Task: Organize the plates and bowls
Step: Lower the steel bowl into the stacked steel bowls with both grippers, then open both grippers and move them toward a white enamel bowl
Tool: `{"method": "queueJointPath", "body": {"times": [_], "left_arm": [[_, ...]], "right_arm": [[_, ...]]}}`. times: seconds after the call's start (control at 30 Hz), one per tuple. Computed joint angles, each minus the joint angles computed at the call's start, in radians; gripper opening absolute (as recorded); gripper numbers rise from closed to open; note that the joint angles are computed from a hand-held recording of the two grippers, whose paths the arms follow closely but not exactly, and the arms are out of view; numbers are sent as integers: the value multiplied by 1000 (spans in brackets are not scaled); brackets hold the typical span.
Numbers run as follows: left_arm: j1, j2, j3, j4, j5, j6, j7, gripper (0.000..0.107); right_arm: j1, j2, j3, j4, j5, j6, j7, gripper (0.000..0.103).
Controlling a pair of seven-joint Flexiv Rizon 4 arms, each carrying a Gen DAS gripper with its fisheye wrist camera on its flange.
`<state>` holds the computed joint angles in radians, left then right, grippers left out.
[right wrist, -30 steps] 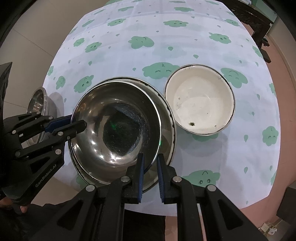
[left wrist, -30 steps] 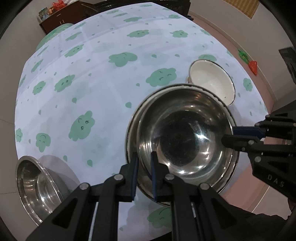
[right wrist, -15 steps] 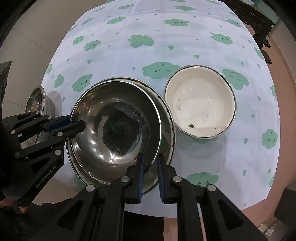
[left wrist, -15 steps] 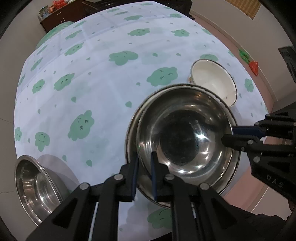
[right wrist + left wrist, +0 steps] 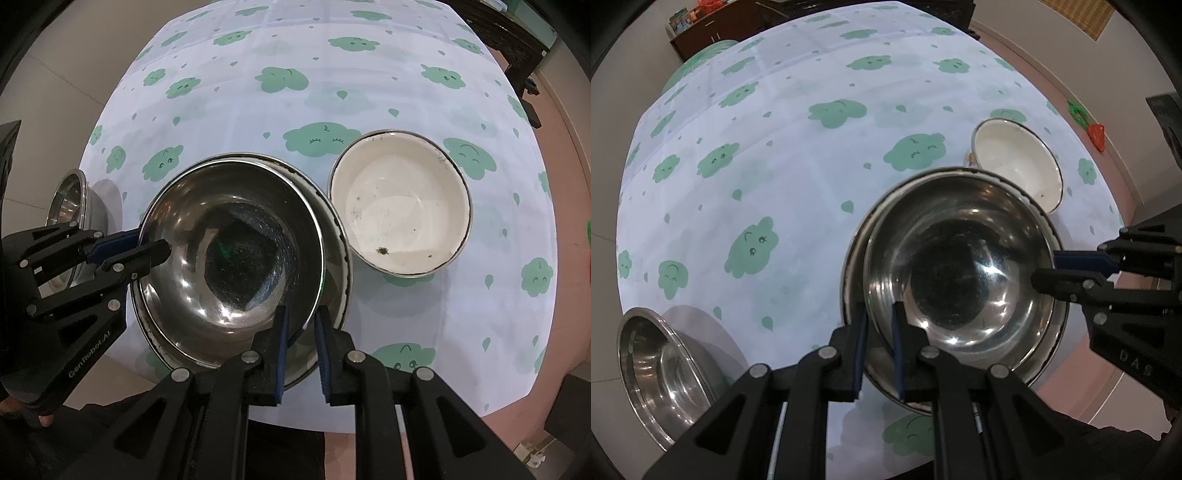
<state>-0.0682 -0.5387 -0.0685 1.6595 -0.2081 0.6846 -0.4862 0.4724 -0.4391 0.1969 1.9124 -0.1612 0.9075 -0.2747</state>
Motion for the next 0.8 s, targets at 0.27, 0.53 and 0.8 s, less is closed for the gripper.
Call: {"method": "queueJointPath", "body": {"times": [0.27,0.53,0.8], "left_arm": [[3,2,-1,-5,-4,-23,1,16],[24,36,-21,24,-55,-3,69,37],[21,22,-12,-6,-72,-18,52,52]], "right_arm": [[-6,-5,3,-13,14,-15,-8,19],[3,19,-6,1,-8,9,9,23],[5,26,-7,13,-20,32,23,23]]}}
